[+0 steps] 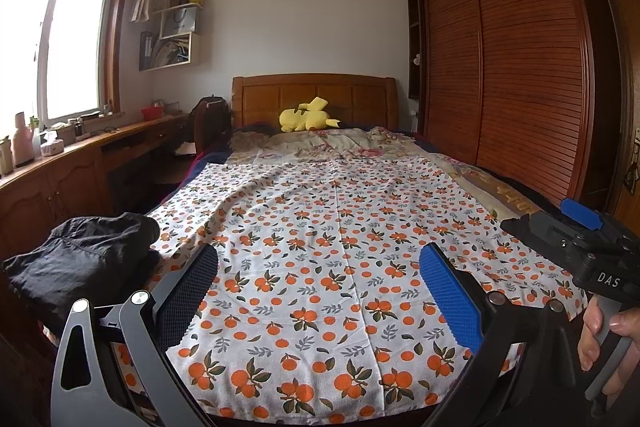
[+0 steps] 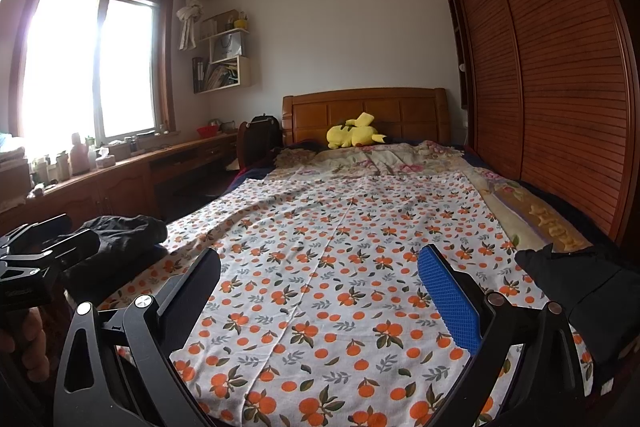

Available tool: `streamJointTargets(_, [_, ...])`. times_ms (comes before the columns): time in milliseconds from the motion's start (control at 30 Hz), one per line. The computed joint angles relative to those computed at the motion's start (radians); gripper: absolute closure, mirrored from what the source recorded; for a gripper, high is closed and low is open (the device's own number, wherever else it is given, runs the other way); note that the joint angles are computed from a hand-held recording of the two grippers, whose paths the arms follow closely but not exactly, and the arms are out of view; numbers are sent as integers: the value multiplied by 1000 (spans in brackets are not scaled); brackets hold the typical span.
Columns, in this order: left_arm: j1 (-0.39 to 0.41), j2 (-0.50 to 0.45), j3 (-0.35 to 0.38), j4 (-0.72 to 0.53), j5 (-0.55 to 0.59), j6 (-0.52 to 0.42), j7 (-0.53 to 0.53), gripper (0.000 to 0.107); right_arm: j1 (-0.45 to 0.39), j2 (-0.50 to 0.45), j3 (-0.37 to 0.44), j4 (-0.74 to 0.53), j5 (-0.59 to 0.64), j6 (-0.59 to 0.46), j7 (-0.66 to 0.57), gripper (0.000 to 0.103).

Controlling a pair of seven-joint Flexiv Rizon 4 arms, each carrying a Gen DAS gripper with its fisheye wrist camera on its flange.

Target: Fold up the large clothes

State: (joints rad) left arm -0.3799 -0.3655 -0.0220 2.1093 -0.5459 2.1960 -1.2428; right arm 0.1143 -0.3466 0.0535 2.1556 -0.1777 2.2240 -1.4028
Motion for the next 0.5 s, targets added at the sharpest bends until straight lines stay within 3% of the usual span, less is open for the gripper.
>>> streamJointTargets(500, [-6,1,1,2,-7,3,4,5,-5,3,3,1,-6,0,4,7])
